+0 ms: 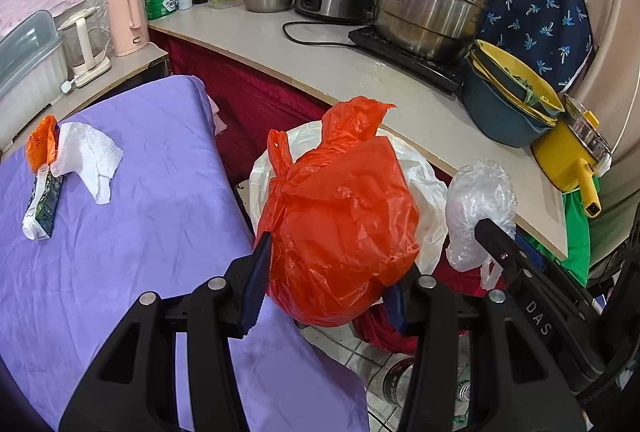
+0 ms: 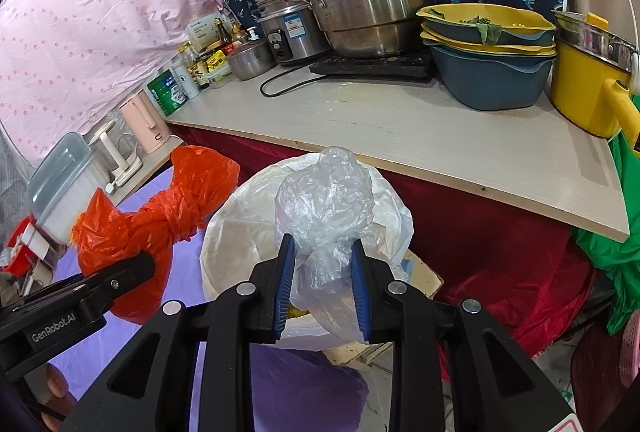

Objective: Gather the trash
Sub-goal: 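Open the left tool to drop the red bag while the right drops the wrap, then move both open tools back over the table toward the white milk carton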

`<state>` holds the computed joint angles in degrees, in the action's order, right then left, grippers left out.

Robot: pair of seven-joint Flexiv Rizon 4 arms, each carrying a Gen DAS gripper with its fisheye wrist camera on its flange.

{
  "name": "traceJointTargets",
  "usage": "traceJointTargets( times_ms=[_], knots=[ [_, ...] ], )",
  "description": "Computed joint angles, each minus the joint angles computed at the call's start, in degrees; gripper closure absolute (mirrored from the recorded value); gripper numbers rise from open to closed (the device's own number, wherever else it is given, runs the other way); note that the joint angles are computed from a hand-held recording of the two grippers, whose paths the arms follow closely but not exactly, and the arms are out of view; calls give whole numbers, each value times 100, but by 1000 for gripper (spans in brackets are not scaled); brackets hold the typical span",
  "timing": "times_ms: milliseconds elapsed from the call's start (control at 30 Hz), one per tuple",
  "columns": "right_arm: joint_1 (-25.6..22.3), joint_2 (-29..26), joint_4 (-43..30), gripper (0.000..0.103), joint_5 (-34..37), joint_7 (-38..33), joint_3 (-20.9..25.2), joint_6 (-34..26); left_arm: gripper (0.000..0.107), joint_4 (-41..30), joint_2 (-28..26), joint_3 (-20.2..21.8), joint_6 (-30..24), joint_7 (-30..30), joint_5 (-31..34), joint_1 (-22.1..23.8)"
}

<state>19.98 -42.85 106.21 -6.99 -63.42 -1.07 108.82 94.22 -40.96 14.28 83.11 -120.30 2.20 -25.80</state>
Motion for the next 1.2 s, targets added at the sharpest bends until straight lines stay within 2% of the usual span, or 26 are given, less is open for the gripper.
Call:
traceJointTargets(
  times_ms=[133, 500, 600, 700, 867, 1067, 1200],
  knots=[
    [4, -59, -90, 77, -8, 21, -5, -69, 59, -143, -104, -99, -73, 73, -35, 87],
    [-40, -209, -307, 77, -141, 65, 60, -239, 54, -330, -264, -40, -193, -49, -23, 115],
    [-39, -238, -371, 77, -196, 64, 91, -284, 47, -268, -237, 54, -154, -173, -7, 82],
    [-30, -267, -436, 77, -258, 56, 127, -336, 45, -157, -183, 193, -78, -329, 25, 27],
    [105, -311, -533, 71, -290, 50, 53, -383, 43, 1, -103, 287, -8, -461, 49, 42],
    [368, -336, -563, 51, -142, 95, -162, -278, 41, 149, -32, 353, 57, -556, 54, 70],
    [449, -325, -574, 50, -106, 90, -221, -290, 41, 224, -4, 355, 105, -584, 32, 89]
  ],
)
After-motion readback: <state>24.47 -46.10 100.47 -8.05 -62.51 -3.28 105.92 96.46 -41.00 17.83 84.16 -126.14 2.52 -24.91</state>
